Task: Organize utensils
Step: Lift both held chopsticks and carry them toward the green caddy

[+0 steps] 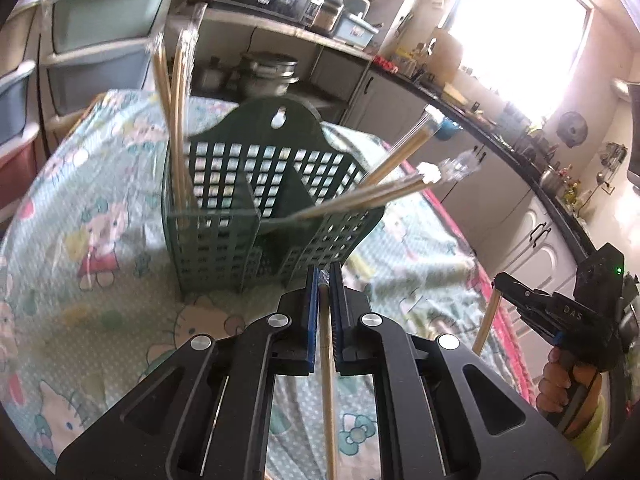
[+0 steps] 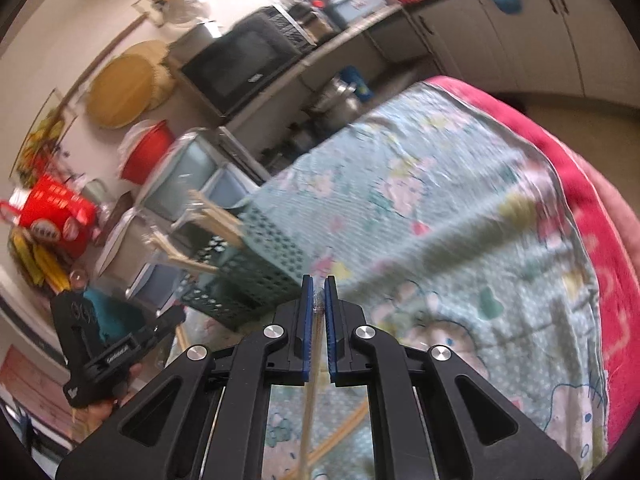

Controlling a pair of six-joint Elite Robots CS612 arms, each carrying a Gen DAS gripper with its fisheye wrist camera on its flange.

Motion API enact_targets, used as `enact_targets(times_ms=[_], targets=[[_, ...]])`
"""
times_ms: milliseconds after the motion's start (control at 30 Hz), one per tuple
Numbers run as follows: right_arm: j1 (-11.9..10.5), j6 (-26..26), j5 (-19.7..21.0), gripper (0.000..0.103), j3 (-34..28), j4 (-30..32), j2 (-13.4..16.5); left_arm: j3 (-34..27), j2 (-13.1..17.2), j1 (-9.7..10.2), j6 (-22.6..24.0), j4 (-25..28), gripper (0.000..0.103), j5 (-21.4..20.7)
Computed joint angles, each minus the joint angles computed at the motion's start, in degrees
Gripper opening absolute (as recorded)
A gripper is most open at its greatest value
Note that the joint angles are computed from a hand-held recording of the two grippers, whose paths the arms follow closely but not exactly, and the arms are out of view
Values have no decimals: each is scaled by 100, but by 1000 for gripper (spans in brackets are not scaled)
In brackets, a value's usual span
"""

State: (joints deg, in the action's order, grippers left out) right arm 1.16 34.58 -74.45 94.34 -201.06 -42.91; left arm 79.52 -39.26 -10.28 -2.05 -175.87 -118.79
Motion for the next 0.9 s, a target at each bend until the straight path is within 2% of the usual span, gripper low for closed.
enact_targets(times_ms=[233, 433, 733, 900], targets=[[196, -886, 24, 6, -6, -190, -182, 9, -75, 43, -25, -245, 3, -169], [324, -1357, 178, 6, -69, -422, -261, 29, -133, 96, -116, -548, 3, -236], [454, -1699, 265, 5, -274, -536, -288, 48, -225, 149, -194, -981, 3, -280], [537, -1786, 168, 5, -410, -526, -248, 36, -265, 166, -222, -1177, 3, -267]])
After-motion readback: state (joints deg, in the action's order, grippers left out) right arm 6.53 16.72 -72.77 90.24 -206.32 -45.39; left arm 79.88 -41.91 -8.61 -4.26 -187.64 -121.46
